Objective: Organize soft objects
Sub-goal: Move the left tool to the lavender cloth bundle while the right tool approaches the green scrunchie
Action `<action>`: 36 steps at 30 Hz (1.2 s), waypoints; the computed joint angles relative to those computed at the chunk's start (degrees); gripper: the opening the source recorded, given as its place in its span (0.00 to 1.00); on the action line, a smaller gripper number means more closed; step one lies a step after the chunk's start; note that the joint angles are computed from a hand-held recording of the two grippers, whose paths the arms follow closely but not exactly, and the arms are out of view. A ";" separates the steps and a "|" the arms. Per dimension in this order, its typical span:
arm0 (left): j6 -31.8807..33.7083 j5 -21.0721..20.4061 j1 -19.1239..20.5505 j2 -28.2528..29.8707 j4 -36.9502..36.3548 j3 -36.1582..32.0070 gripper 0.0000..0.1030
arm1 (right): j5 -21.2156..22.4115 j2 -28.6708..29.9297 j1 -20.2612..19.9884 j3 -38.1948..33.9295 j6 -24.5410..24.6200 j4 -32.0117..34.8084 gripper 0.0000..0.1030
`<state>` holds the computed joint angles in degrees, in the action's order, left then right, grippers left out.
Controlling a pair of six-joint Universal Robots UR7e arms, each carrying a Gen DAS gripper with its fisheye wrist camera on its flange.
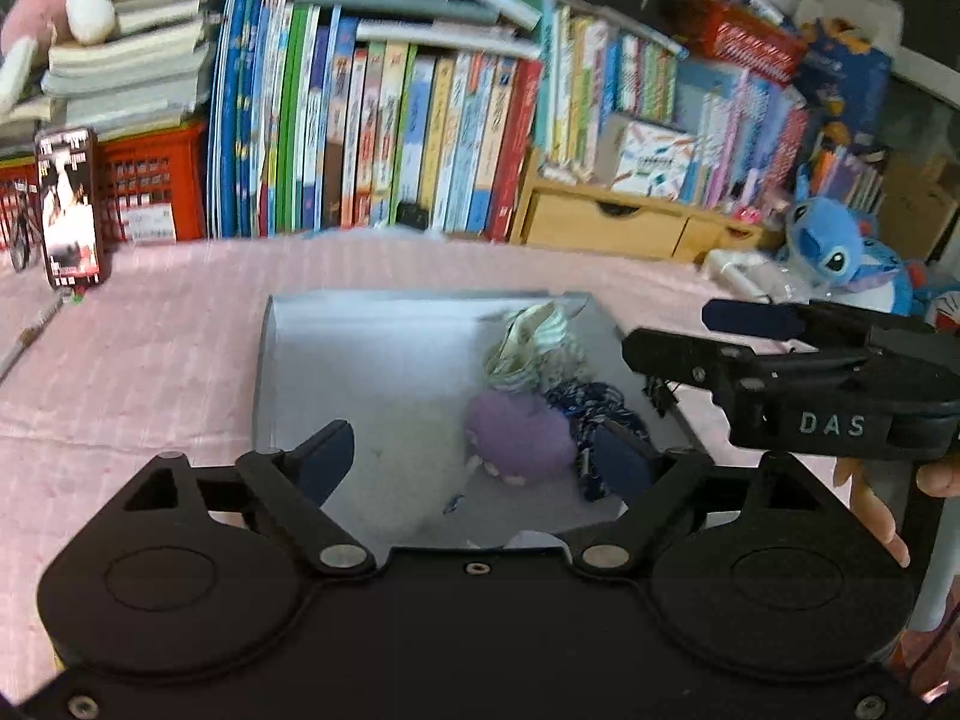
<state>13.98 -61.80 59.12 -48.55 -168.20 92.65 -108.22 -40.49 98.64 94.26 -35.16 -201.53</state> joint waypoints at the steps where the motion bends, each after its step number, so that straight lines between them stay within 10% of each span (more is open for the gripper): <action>1: 1.18 -0.01 -0.26 -0.48 -1.91 1.38 0.84 | 0.54 -0.46 -0.04 1.29 -0.31 -1.38 0.86; 19: 8.77 -2.54 -1.38 -5.76 -25.06 19.97 0.95 | 3.03 -1.24 -2.65 18.65 -4.44 -28.48 0.89; 36: 17.94 0.75 -2.54 0.36 -51.06 28.63 0.97 | -1.10 4.84 -4.21 21.50 -11.41 -38.51 0.94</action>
<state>31.93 -61.05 56.58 -48.19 -219.26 121.28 -109.31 -35.64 94.43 115.76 -46.57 -240.04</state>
